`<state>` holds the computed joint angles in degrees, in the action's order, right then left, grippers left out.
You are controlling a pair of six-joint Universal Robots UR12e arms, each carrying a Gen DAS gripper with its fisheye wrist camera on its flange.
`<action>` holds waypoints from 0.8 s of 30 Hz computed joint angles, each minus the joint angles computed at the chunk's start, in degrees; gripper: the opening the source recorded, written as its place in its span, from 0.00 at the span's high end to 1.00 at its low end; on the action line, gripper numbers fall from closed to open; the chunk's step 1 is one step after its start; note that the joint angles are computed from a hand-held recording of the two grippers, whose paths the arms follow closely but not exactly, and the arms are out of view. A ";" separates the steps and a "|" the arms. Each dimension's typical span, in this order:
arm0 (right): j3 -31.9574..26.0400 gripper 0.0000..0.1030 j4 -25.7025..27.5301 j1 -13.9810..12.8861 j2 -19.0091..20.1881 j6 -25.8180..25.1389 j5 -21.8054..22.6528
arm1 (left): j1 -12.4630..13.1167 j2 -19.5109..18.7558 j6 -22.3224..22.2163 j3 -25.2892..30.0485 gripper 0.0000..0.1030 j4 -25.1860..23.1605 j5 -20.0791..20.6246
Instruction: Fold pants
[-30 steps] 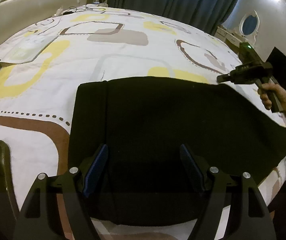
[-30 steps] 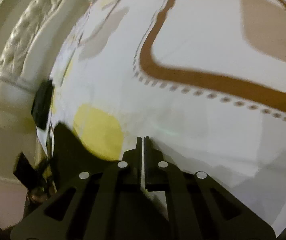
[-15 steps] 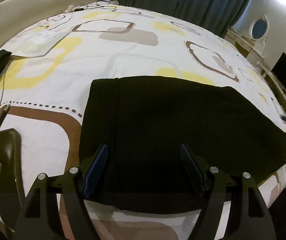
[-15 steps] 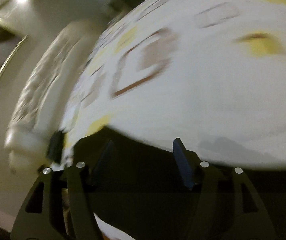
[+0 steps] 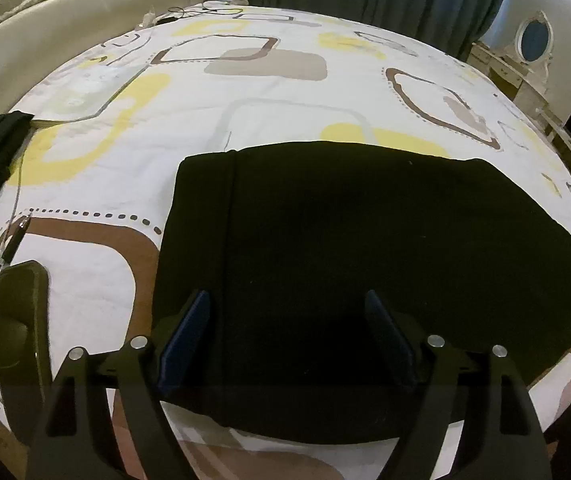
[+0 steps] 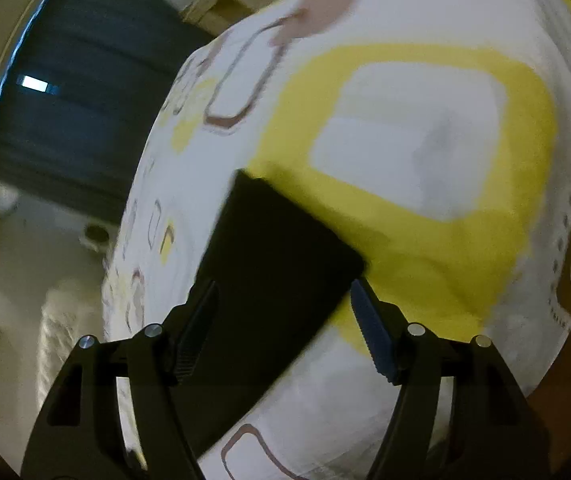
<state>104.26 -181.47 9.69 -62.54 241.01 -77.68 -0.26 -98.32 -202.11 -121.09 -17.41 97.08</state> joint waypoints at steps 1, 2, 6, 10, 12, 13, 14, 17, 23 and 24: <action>0.32 0.34 -0.55 -0.13 0.12 0.58 0.21 | -0.06 0.01 -0.14 0.04 0.23 -0.11 0.17; 0.52 0.34 -1.11 -0.30 0.42 1.35 0.38 | -0.14 0.00 -0.37 0.08 0.23 -0.18 0.39; -0.26 0.34 -2.38 -0.13 1.78 2.17 0.95 | -0.36 -0.20 -1.60 0.01 0.20 0.31 1.14; -1.09 0.34 -2.83 -0.03 2.64 1.08 0.71 | -0.64 -0.42 -2.37 0.18 0.19 0.35 1.78; -1.29 0.34 -2.66 -0.11 2.86 0.82 0.38 | -0.71 -0.46 -2.71 0.25 0.19 0.29 1.93; -1.64 0.34 -2.79 -0.02 3.19 0.92 0.16 | -0.76 -0.47 -2.81 0.29 0.19 0.25 1.97; -1.76 0.34 -2.69 0.04 3.25 0.99 -0.11 | -0.77 -0.46 -2.85 0.29 0.19 0.27 2.00; -2.59 0.41 -0.77 0.44 3.45 -0.72 -1.62 | -0.73 -0.47 -2.92 0.22 0.19 0.42 1.95; -0.61 0.84 -4.28 -0.56 3.53 0.93 0.50 | -0.92 -0.69 -3.29 0.40 0.18 0.41 2.36; -0.57 0.86 -4.76 -0.58 3.58 0.81 0.69 | -0.92 -0.70 -3.30 0.43 0.18 0.37 2.39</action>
